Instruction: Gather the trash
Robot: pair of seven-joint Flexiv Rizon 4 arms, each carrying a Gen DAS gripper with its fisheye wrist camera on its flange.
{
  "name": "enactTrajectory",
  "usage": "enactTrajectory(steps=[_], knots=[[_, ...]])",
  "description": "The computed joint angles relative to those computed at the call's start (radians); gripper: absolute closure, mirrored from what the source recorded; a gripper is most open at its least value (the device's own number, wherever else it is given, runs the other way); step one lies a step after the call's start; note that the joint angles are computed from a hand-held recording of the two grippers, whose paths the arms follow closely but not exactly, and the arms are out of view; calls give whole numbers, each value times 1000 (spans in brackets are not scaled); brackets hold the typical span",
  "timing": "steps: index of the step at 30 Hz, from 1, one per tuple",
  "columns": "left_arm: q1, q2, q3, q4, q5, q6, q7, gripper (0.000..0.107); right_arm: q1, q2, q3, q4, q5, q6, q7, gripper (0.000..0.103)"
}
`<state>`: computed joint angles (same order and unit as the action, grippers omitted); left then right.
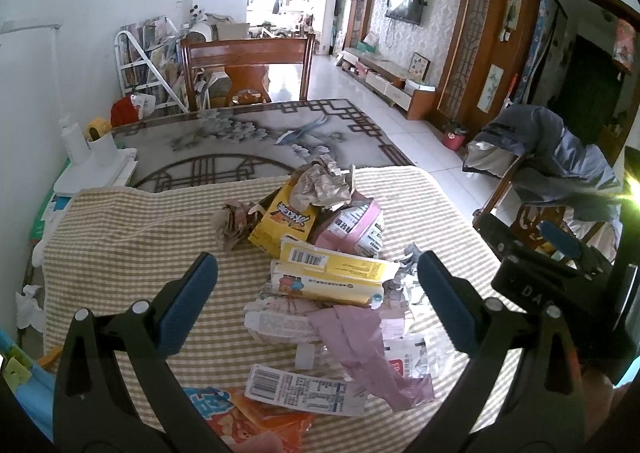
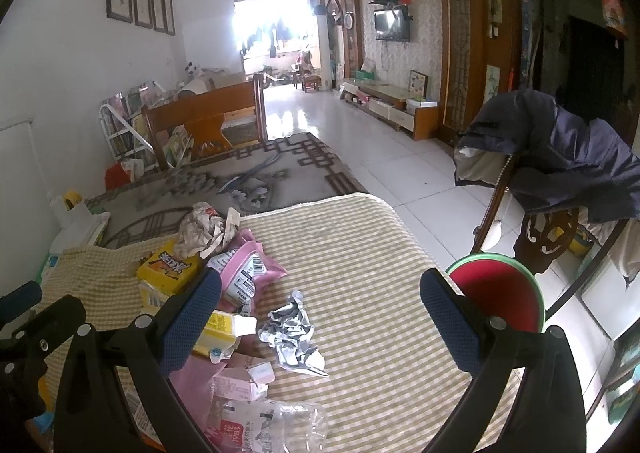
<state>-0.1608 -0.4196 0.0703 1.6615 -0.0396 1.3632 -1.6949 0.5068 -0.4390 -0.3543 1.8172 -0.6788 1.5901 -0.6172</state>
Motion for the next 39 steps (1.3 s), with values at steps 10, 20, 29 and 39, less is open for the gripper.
enactTrajectory(steps=[10,20,29,39], knots=[[1,9,-9,12,-12,24,6,9,185,3,-242,54,6,94,22,7],[5,17,-21,20,-27,36,24,9,284,1,-342,80,125,103,-57,7],[-4,18,-15,21,-27,40,28,9,304,2,-337,79,229,81,-139,7],[-4,17,-16,21,-25,41,27,9,302,1,-320,76,262,67,-178,7]])
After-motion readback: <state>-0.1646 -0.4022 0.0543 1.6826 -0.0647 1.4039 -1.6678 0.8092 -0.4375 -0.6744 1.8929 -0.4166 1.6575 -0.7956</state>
